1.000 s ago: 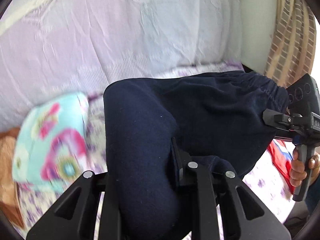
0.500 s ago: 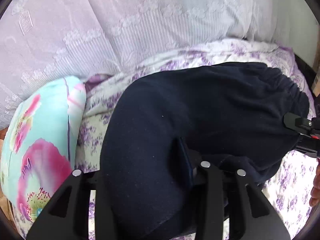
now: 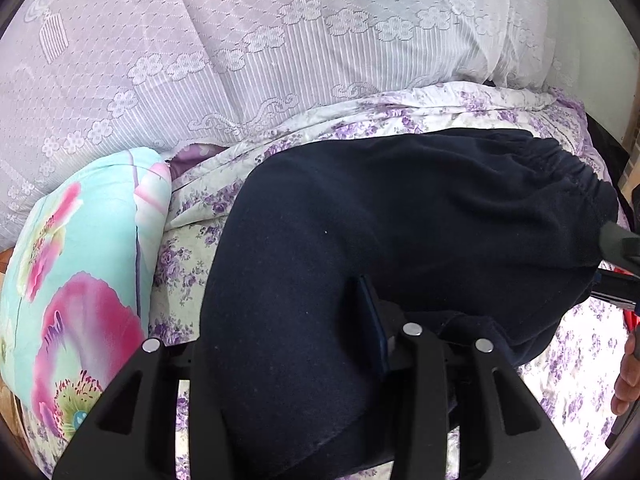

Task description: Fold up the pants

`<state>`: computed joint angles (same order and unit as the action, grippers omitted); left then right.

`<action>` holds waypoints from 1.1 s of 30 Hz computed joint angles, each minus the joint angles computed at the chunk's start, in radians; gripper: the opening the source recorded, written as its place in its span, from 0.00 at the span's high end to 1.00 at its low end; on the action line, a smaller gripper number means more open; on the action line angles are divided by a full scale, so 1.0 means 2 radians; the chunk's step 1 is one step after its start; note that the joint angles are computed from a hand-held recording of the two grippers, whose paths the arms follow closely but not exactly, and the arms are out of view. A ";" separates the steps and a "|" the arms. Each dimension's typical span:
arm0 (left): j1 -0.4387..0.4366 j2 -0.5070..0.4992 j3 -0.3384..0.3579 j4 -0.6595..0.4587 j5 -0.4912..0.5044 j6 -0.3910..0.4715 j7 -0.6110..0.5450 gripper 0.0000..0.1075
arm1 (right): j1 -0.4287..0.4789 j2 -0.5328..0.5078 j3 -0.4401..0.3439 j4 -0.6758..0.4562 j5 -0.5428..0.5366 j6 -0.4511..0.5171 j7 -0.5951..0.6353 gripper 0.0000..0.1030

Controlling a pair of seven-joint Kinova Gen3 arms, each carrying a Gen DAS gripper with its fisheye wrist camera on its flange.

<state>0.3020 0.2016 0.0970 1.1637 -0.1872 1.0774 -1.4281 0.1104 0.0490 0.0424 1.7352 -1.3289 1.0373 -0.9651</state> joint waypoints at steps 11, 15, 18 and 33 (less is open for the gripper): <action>-0.105 -0.047 0.024 -0.006 0.089 0.041 -0.050 0.10 | 0.036 -0.092 0.018 -0.002 0.046 0.035 -0.040 0.15; -0.187 -0.097 0.090 0.004 0.046 0.037 -0.013 0.10 | 0.129 -0.159 -0.059 -0.017 0.114 0.056 -0.097 0.15; -0.172 -0.167 0.106 0.046 -0.015 0.019 0.005 0.10 | 0.198 -0.226 -0.118 -0.033 0.175 0.071 -0.122 0.15; -0.065 -0.355 0.229 0.139 -0.099 0.115 0.150 0.09 | 0.020 -0.422 -0.108 -0.032 0.417 0.112 -0.326 0.04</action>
